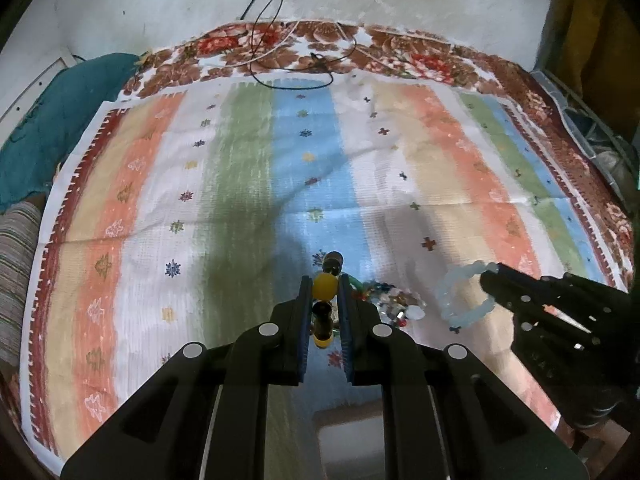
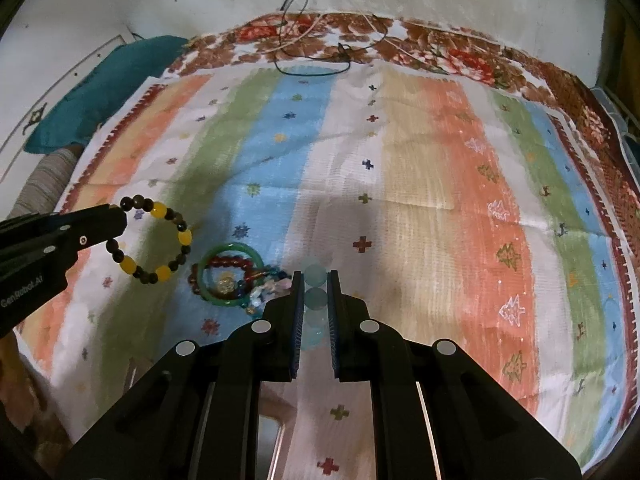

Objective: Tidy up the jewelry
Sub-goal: 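Lift both held bracelets and carry them over the silver tin, then open both tools to drop the bracelets into the silver tin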

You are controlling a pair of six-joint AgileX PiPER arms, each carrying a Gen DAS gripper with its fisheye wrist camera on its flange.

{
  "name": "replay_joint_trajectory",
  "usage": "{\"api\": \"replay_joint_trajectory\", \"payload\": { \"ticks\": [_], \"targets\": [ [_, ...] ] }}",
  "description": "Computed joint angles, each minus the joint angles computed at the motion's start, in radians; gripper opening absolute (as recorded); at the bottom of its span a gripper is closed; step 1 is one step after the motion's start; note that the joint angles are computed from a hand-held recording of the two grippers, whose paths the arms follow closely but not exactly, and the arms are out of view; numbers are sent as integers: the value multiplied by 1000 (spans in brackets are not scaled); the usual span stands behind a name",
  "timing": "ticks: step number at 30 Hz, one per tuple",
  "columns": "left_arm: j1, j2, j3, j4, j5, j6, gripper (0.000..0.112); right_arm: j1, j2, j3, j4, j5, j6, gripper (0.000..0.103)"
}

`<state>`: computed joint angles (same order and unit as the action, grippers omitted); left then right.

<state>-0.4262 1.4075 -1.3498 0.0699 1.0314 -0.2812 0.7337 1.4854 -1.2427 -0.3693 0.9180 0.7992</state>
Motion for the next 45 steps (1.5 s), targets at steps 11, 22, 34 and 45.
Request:
{"api": "replay_joint_trajectory", "payload": {
  "ticks": [11, 22, 34, 45],
  "targets": [
    [-66, -115, 32, 9, 24, -48, 12, 88, -87, 26, -43, 26, 63, 12],
    [-118, -225, 87, 27, 44, -94, 12, 236, -154, 44, -174, 102, 207, 12],
    [-189, -340, 143, 52, 65, -146, 12, 368, -201, 78, -236, 146, 301, 12],
    [-257, -393, 176, 97, 87, -204, 12, 440, -209, 99, -253, 169, 360, 12]
  ]
}}
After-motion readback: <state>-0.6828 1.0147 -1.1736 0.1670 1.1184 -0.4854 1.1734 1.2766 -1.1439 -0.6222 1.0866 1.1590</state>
